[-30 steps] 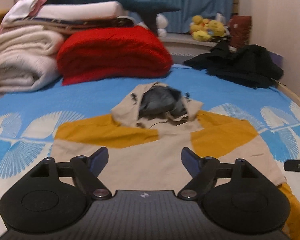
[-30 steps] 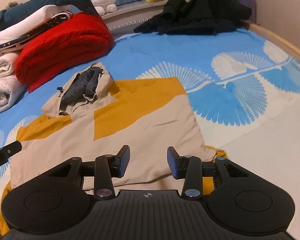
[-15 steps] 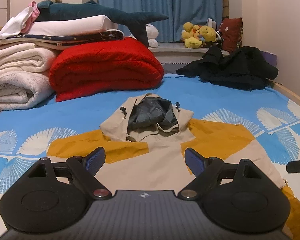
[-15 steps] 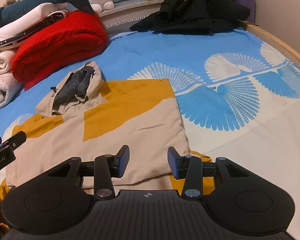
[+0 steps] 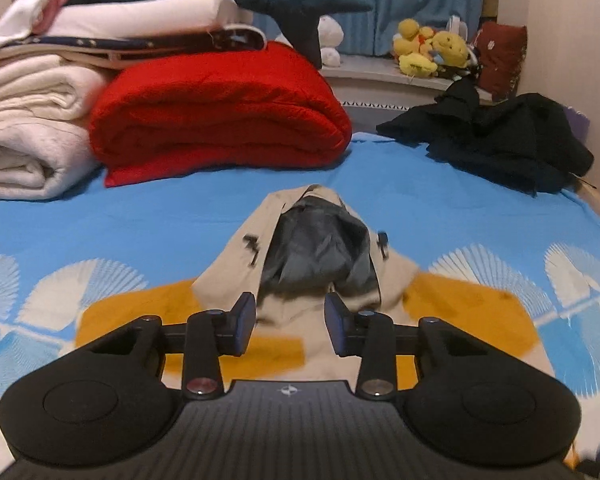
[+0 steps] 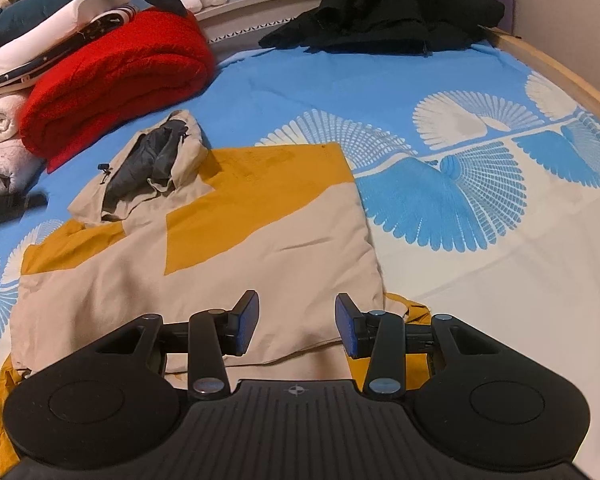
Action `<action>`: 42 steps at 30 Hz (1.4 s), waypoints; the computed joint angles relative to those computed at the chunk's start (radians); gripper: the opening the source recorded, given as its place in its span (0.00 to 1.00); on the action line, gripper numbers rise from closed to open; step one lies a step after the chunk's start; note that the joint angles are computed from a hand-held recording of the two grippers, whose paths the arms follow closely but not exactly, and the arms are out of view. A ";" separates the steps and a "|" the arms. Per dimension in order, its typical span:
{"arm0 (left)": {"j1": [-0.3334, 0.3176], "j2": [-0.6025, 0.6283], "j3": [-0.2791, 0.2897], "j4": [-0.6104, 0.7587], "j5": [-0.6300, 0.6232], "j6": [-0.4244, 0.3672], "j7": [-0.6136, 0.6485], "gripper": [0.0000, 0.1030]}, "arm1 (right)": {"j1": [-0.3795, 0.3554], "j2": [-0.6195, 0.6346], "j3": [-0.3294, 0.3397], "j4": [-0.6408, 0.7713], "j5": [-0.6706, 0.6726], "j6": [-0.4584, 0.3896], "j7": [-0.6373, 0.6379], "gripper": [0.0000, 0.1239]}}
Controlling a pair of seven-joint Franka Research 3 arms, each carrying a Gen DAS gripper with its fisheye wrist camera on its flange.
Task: Fold large clothes
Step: 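Grasp the jacket hood with the left gripper and lift it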
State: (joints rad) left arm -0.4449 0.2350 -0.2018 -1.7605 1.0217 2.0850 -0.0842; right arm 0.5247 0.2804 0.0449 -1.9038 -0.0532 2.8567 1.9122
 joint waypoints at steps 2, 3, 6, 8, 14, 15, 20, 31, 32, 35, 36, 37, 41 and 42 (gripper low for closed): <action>0.034 0.056 0.021 0.067 -0.029 0.032 0.057 0.40 | 0.001 0.004 -0.001 0.004 0.000 -0.004 0.001 0.35; 0.049 0.082 0.033 0.095 -0.043 0.054 0.075 0.40 | 0.001 0.005 -0.003 0.006 -0.001 -0.005 0.003 0.35; 0.096 0.155 0.074 0.162 -0.075 0.149 0.122 0.41 | 0.026 0.010 -0.036 0.009 -0.045 0.000 0.060 0.35; 0.119 0.212 0.100 0.219 -0.094 0.187 0.182 0.41 | 0.048 0.015 -0.067 0.012 -0.094 0.002 0.123 0.34; 0.147 0.424 0.181 0.469 -0.180 0.180 0.318 0.69 | 0.058 0.034 -0.095 0.029 -0.163 0.014 0.224 0.14; 0.143 0.452 0.195 0.504 -0.189 0.170 0.331 0.74 | 0.058 0.038 -0.097 0.032 -0.169 0.014 0.232 0.14; 0.141 0.641 0.239 0.746 -0.282 0.051 0.439 0.74 | 0.037 0.062 -0.077 0.058 -0.151 0.001 0.213 0.14; -0.010 0.329 0.345 0.337 -0.070 0.295 0.326 0.03 | 0.024 0.060 -0.064 0.082 -0.120 -0.020 0.180 0.14; 0.000 0.246 0.282 0.249 0.040 0.294 0.273 0.03 | 0.026 0.054 -0.068 0.081 -0.121 -0.012 0.188 0.14; -0.075 0.024 0.229 -0.012 0.192 0.320 0.196 0.03 | 0.022 0.036 -0.065 0.070 -0.108 0.020 0.202 0.14; -0.099 -0.045 0.193 -0.099 0.204 0.296 0.177 0.03 | 0.023 0.030 -0.064 0.064 -0.104 0.034 0.207 0.14; -0.112 -0.096 0.157 -0.165 0.187 0.272 0.177 0.03 | 0.022 0.024 -0.063 0.057 -0.098 0.045 0.213 0.14; -0.148 -0.242 0.013 -0.383 -0.080 0.187 0.244 0.06 | 0.012 -0.001 -0.048 0.002 -0.049 0.146 0.217 0.15; -0.150 -0.258 -0.012 -0.399 -0.145 0.153 0.220 0.12 | 0.015 -0.005 -0.050 -0.006 -0.040 0.154 0.217 0.16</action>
